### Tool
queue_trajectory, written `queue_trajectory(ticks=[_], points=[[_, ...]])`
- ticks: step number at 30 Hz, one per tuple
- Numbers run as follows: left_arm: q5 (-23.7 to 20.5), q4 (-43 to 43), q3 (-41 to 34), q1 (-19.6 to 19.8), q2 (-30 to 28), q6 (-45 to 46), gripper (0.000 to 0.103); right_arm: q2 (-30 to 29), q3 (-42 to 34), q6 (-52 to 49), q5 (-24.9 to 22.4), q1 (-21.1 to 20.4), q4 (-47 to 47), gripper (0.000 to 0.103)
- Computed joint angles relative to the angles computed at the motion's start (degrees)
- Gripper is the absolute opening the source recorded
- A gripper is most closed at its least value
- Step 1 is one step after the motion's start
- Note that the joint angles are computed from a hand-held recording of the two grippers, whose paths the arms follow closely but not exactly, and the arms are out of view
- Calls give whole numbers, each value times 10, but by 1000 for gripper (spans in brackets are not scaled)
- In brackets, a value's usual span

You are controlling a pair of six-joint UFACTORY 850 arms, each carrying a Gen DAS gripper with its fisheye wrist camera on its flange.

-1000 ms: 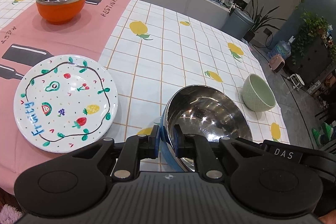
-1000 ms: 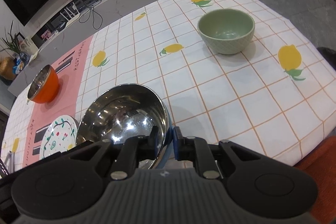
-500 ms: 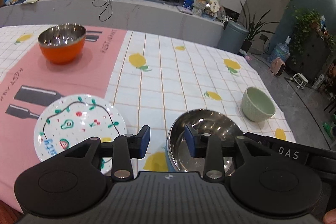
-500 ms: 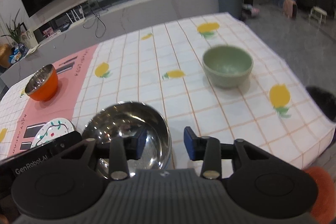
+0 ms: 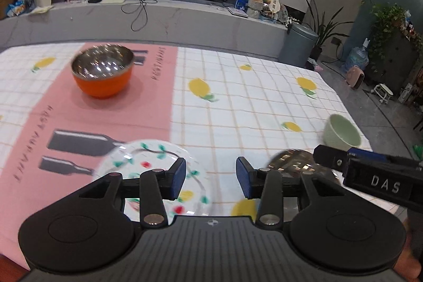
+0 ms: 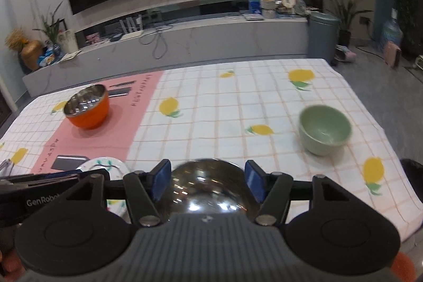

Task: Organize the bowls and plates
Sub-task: 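Lower the blue bowl onto the cloth and open both grippers, then move both open tools to the rim of the orange steel bowl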

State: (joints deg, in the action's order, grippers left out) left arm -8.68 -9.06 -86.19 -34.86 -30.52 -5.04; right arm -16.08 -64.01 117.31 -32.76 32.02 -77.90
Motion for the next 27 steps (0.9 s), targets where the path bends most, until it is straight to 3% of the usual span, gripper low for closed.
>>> queue_trajectory(ticks=[6, 11, 15, 18, 21, 27], points=[[9, 84, -11, 28, -3, -58, 49, -47, -71, -57, -16, 3, 9, 61], [-1, 132, -45, 49, -19, -78, 49, -95, -152, -151, 2, -4, 61, 61], [-25, 22, -93, 72, -43, 34, 49, -149, -246, -312, 13, -13, 189, 62], [-67, -60, -142, 93, -73, 118, 49, -197, -326, -443, 15, -23, 309, 62], [-107, -54, -196, 111, -108, 89, 49, -251, -415, -565, 0, -34, 426, 62], [-146, -41, -305, 142, -182, 40, 49, -391, -647, -720, -80, -48, 557, 61]])
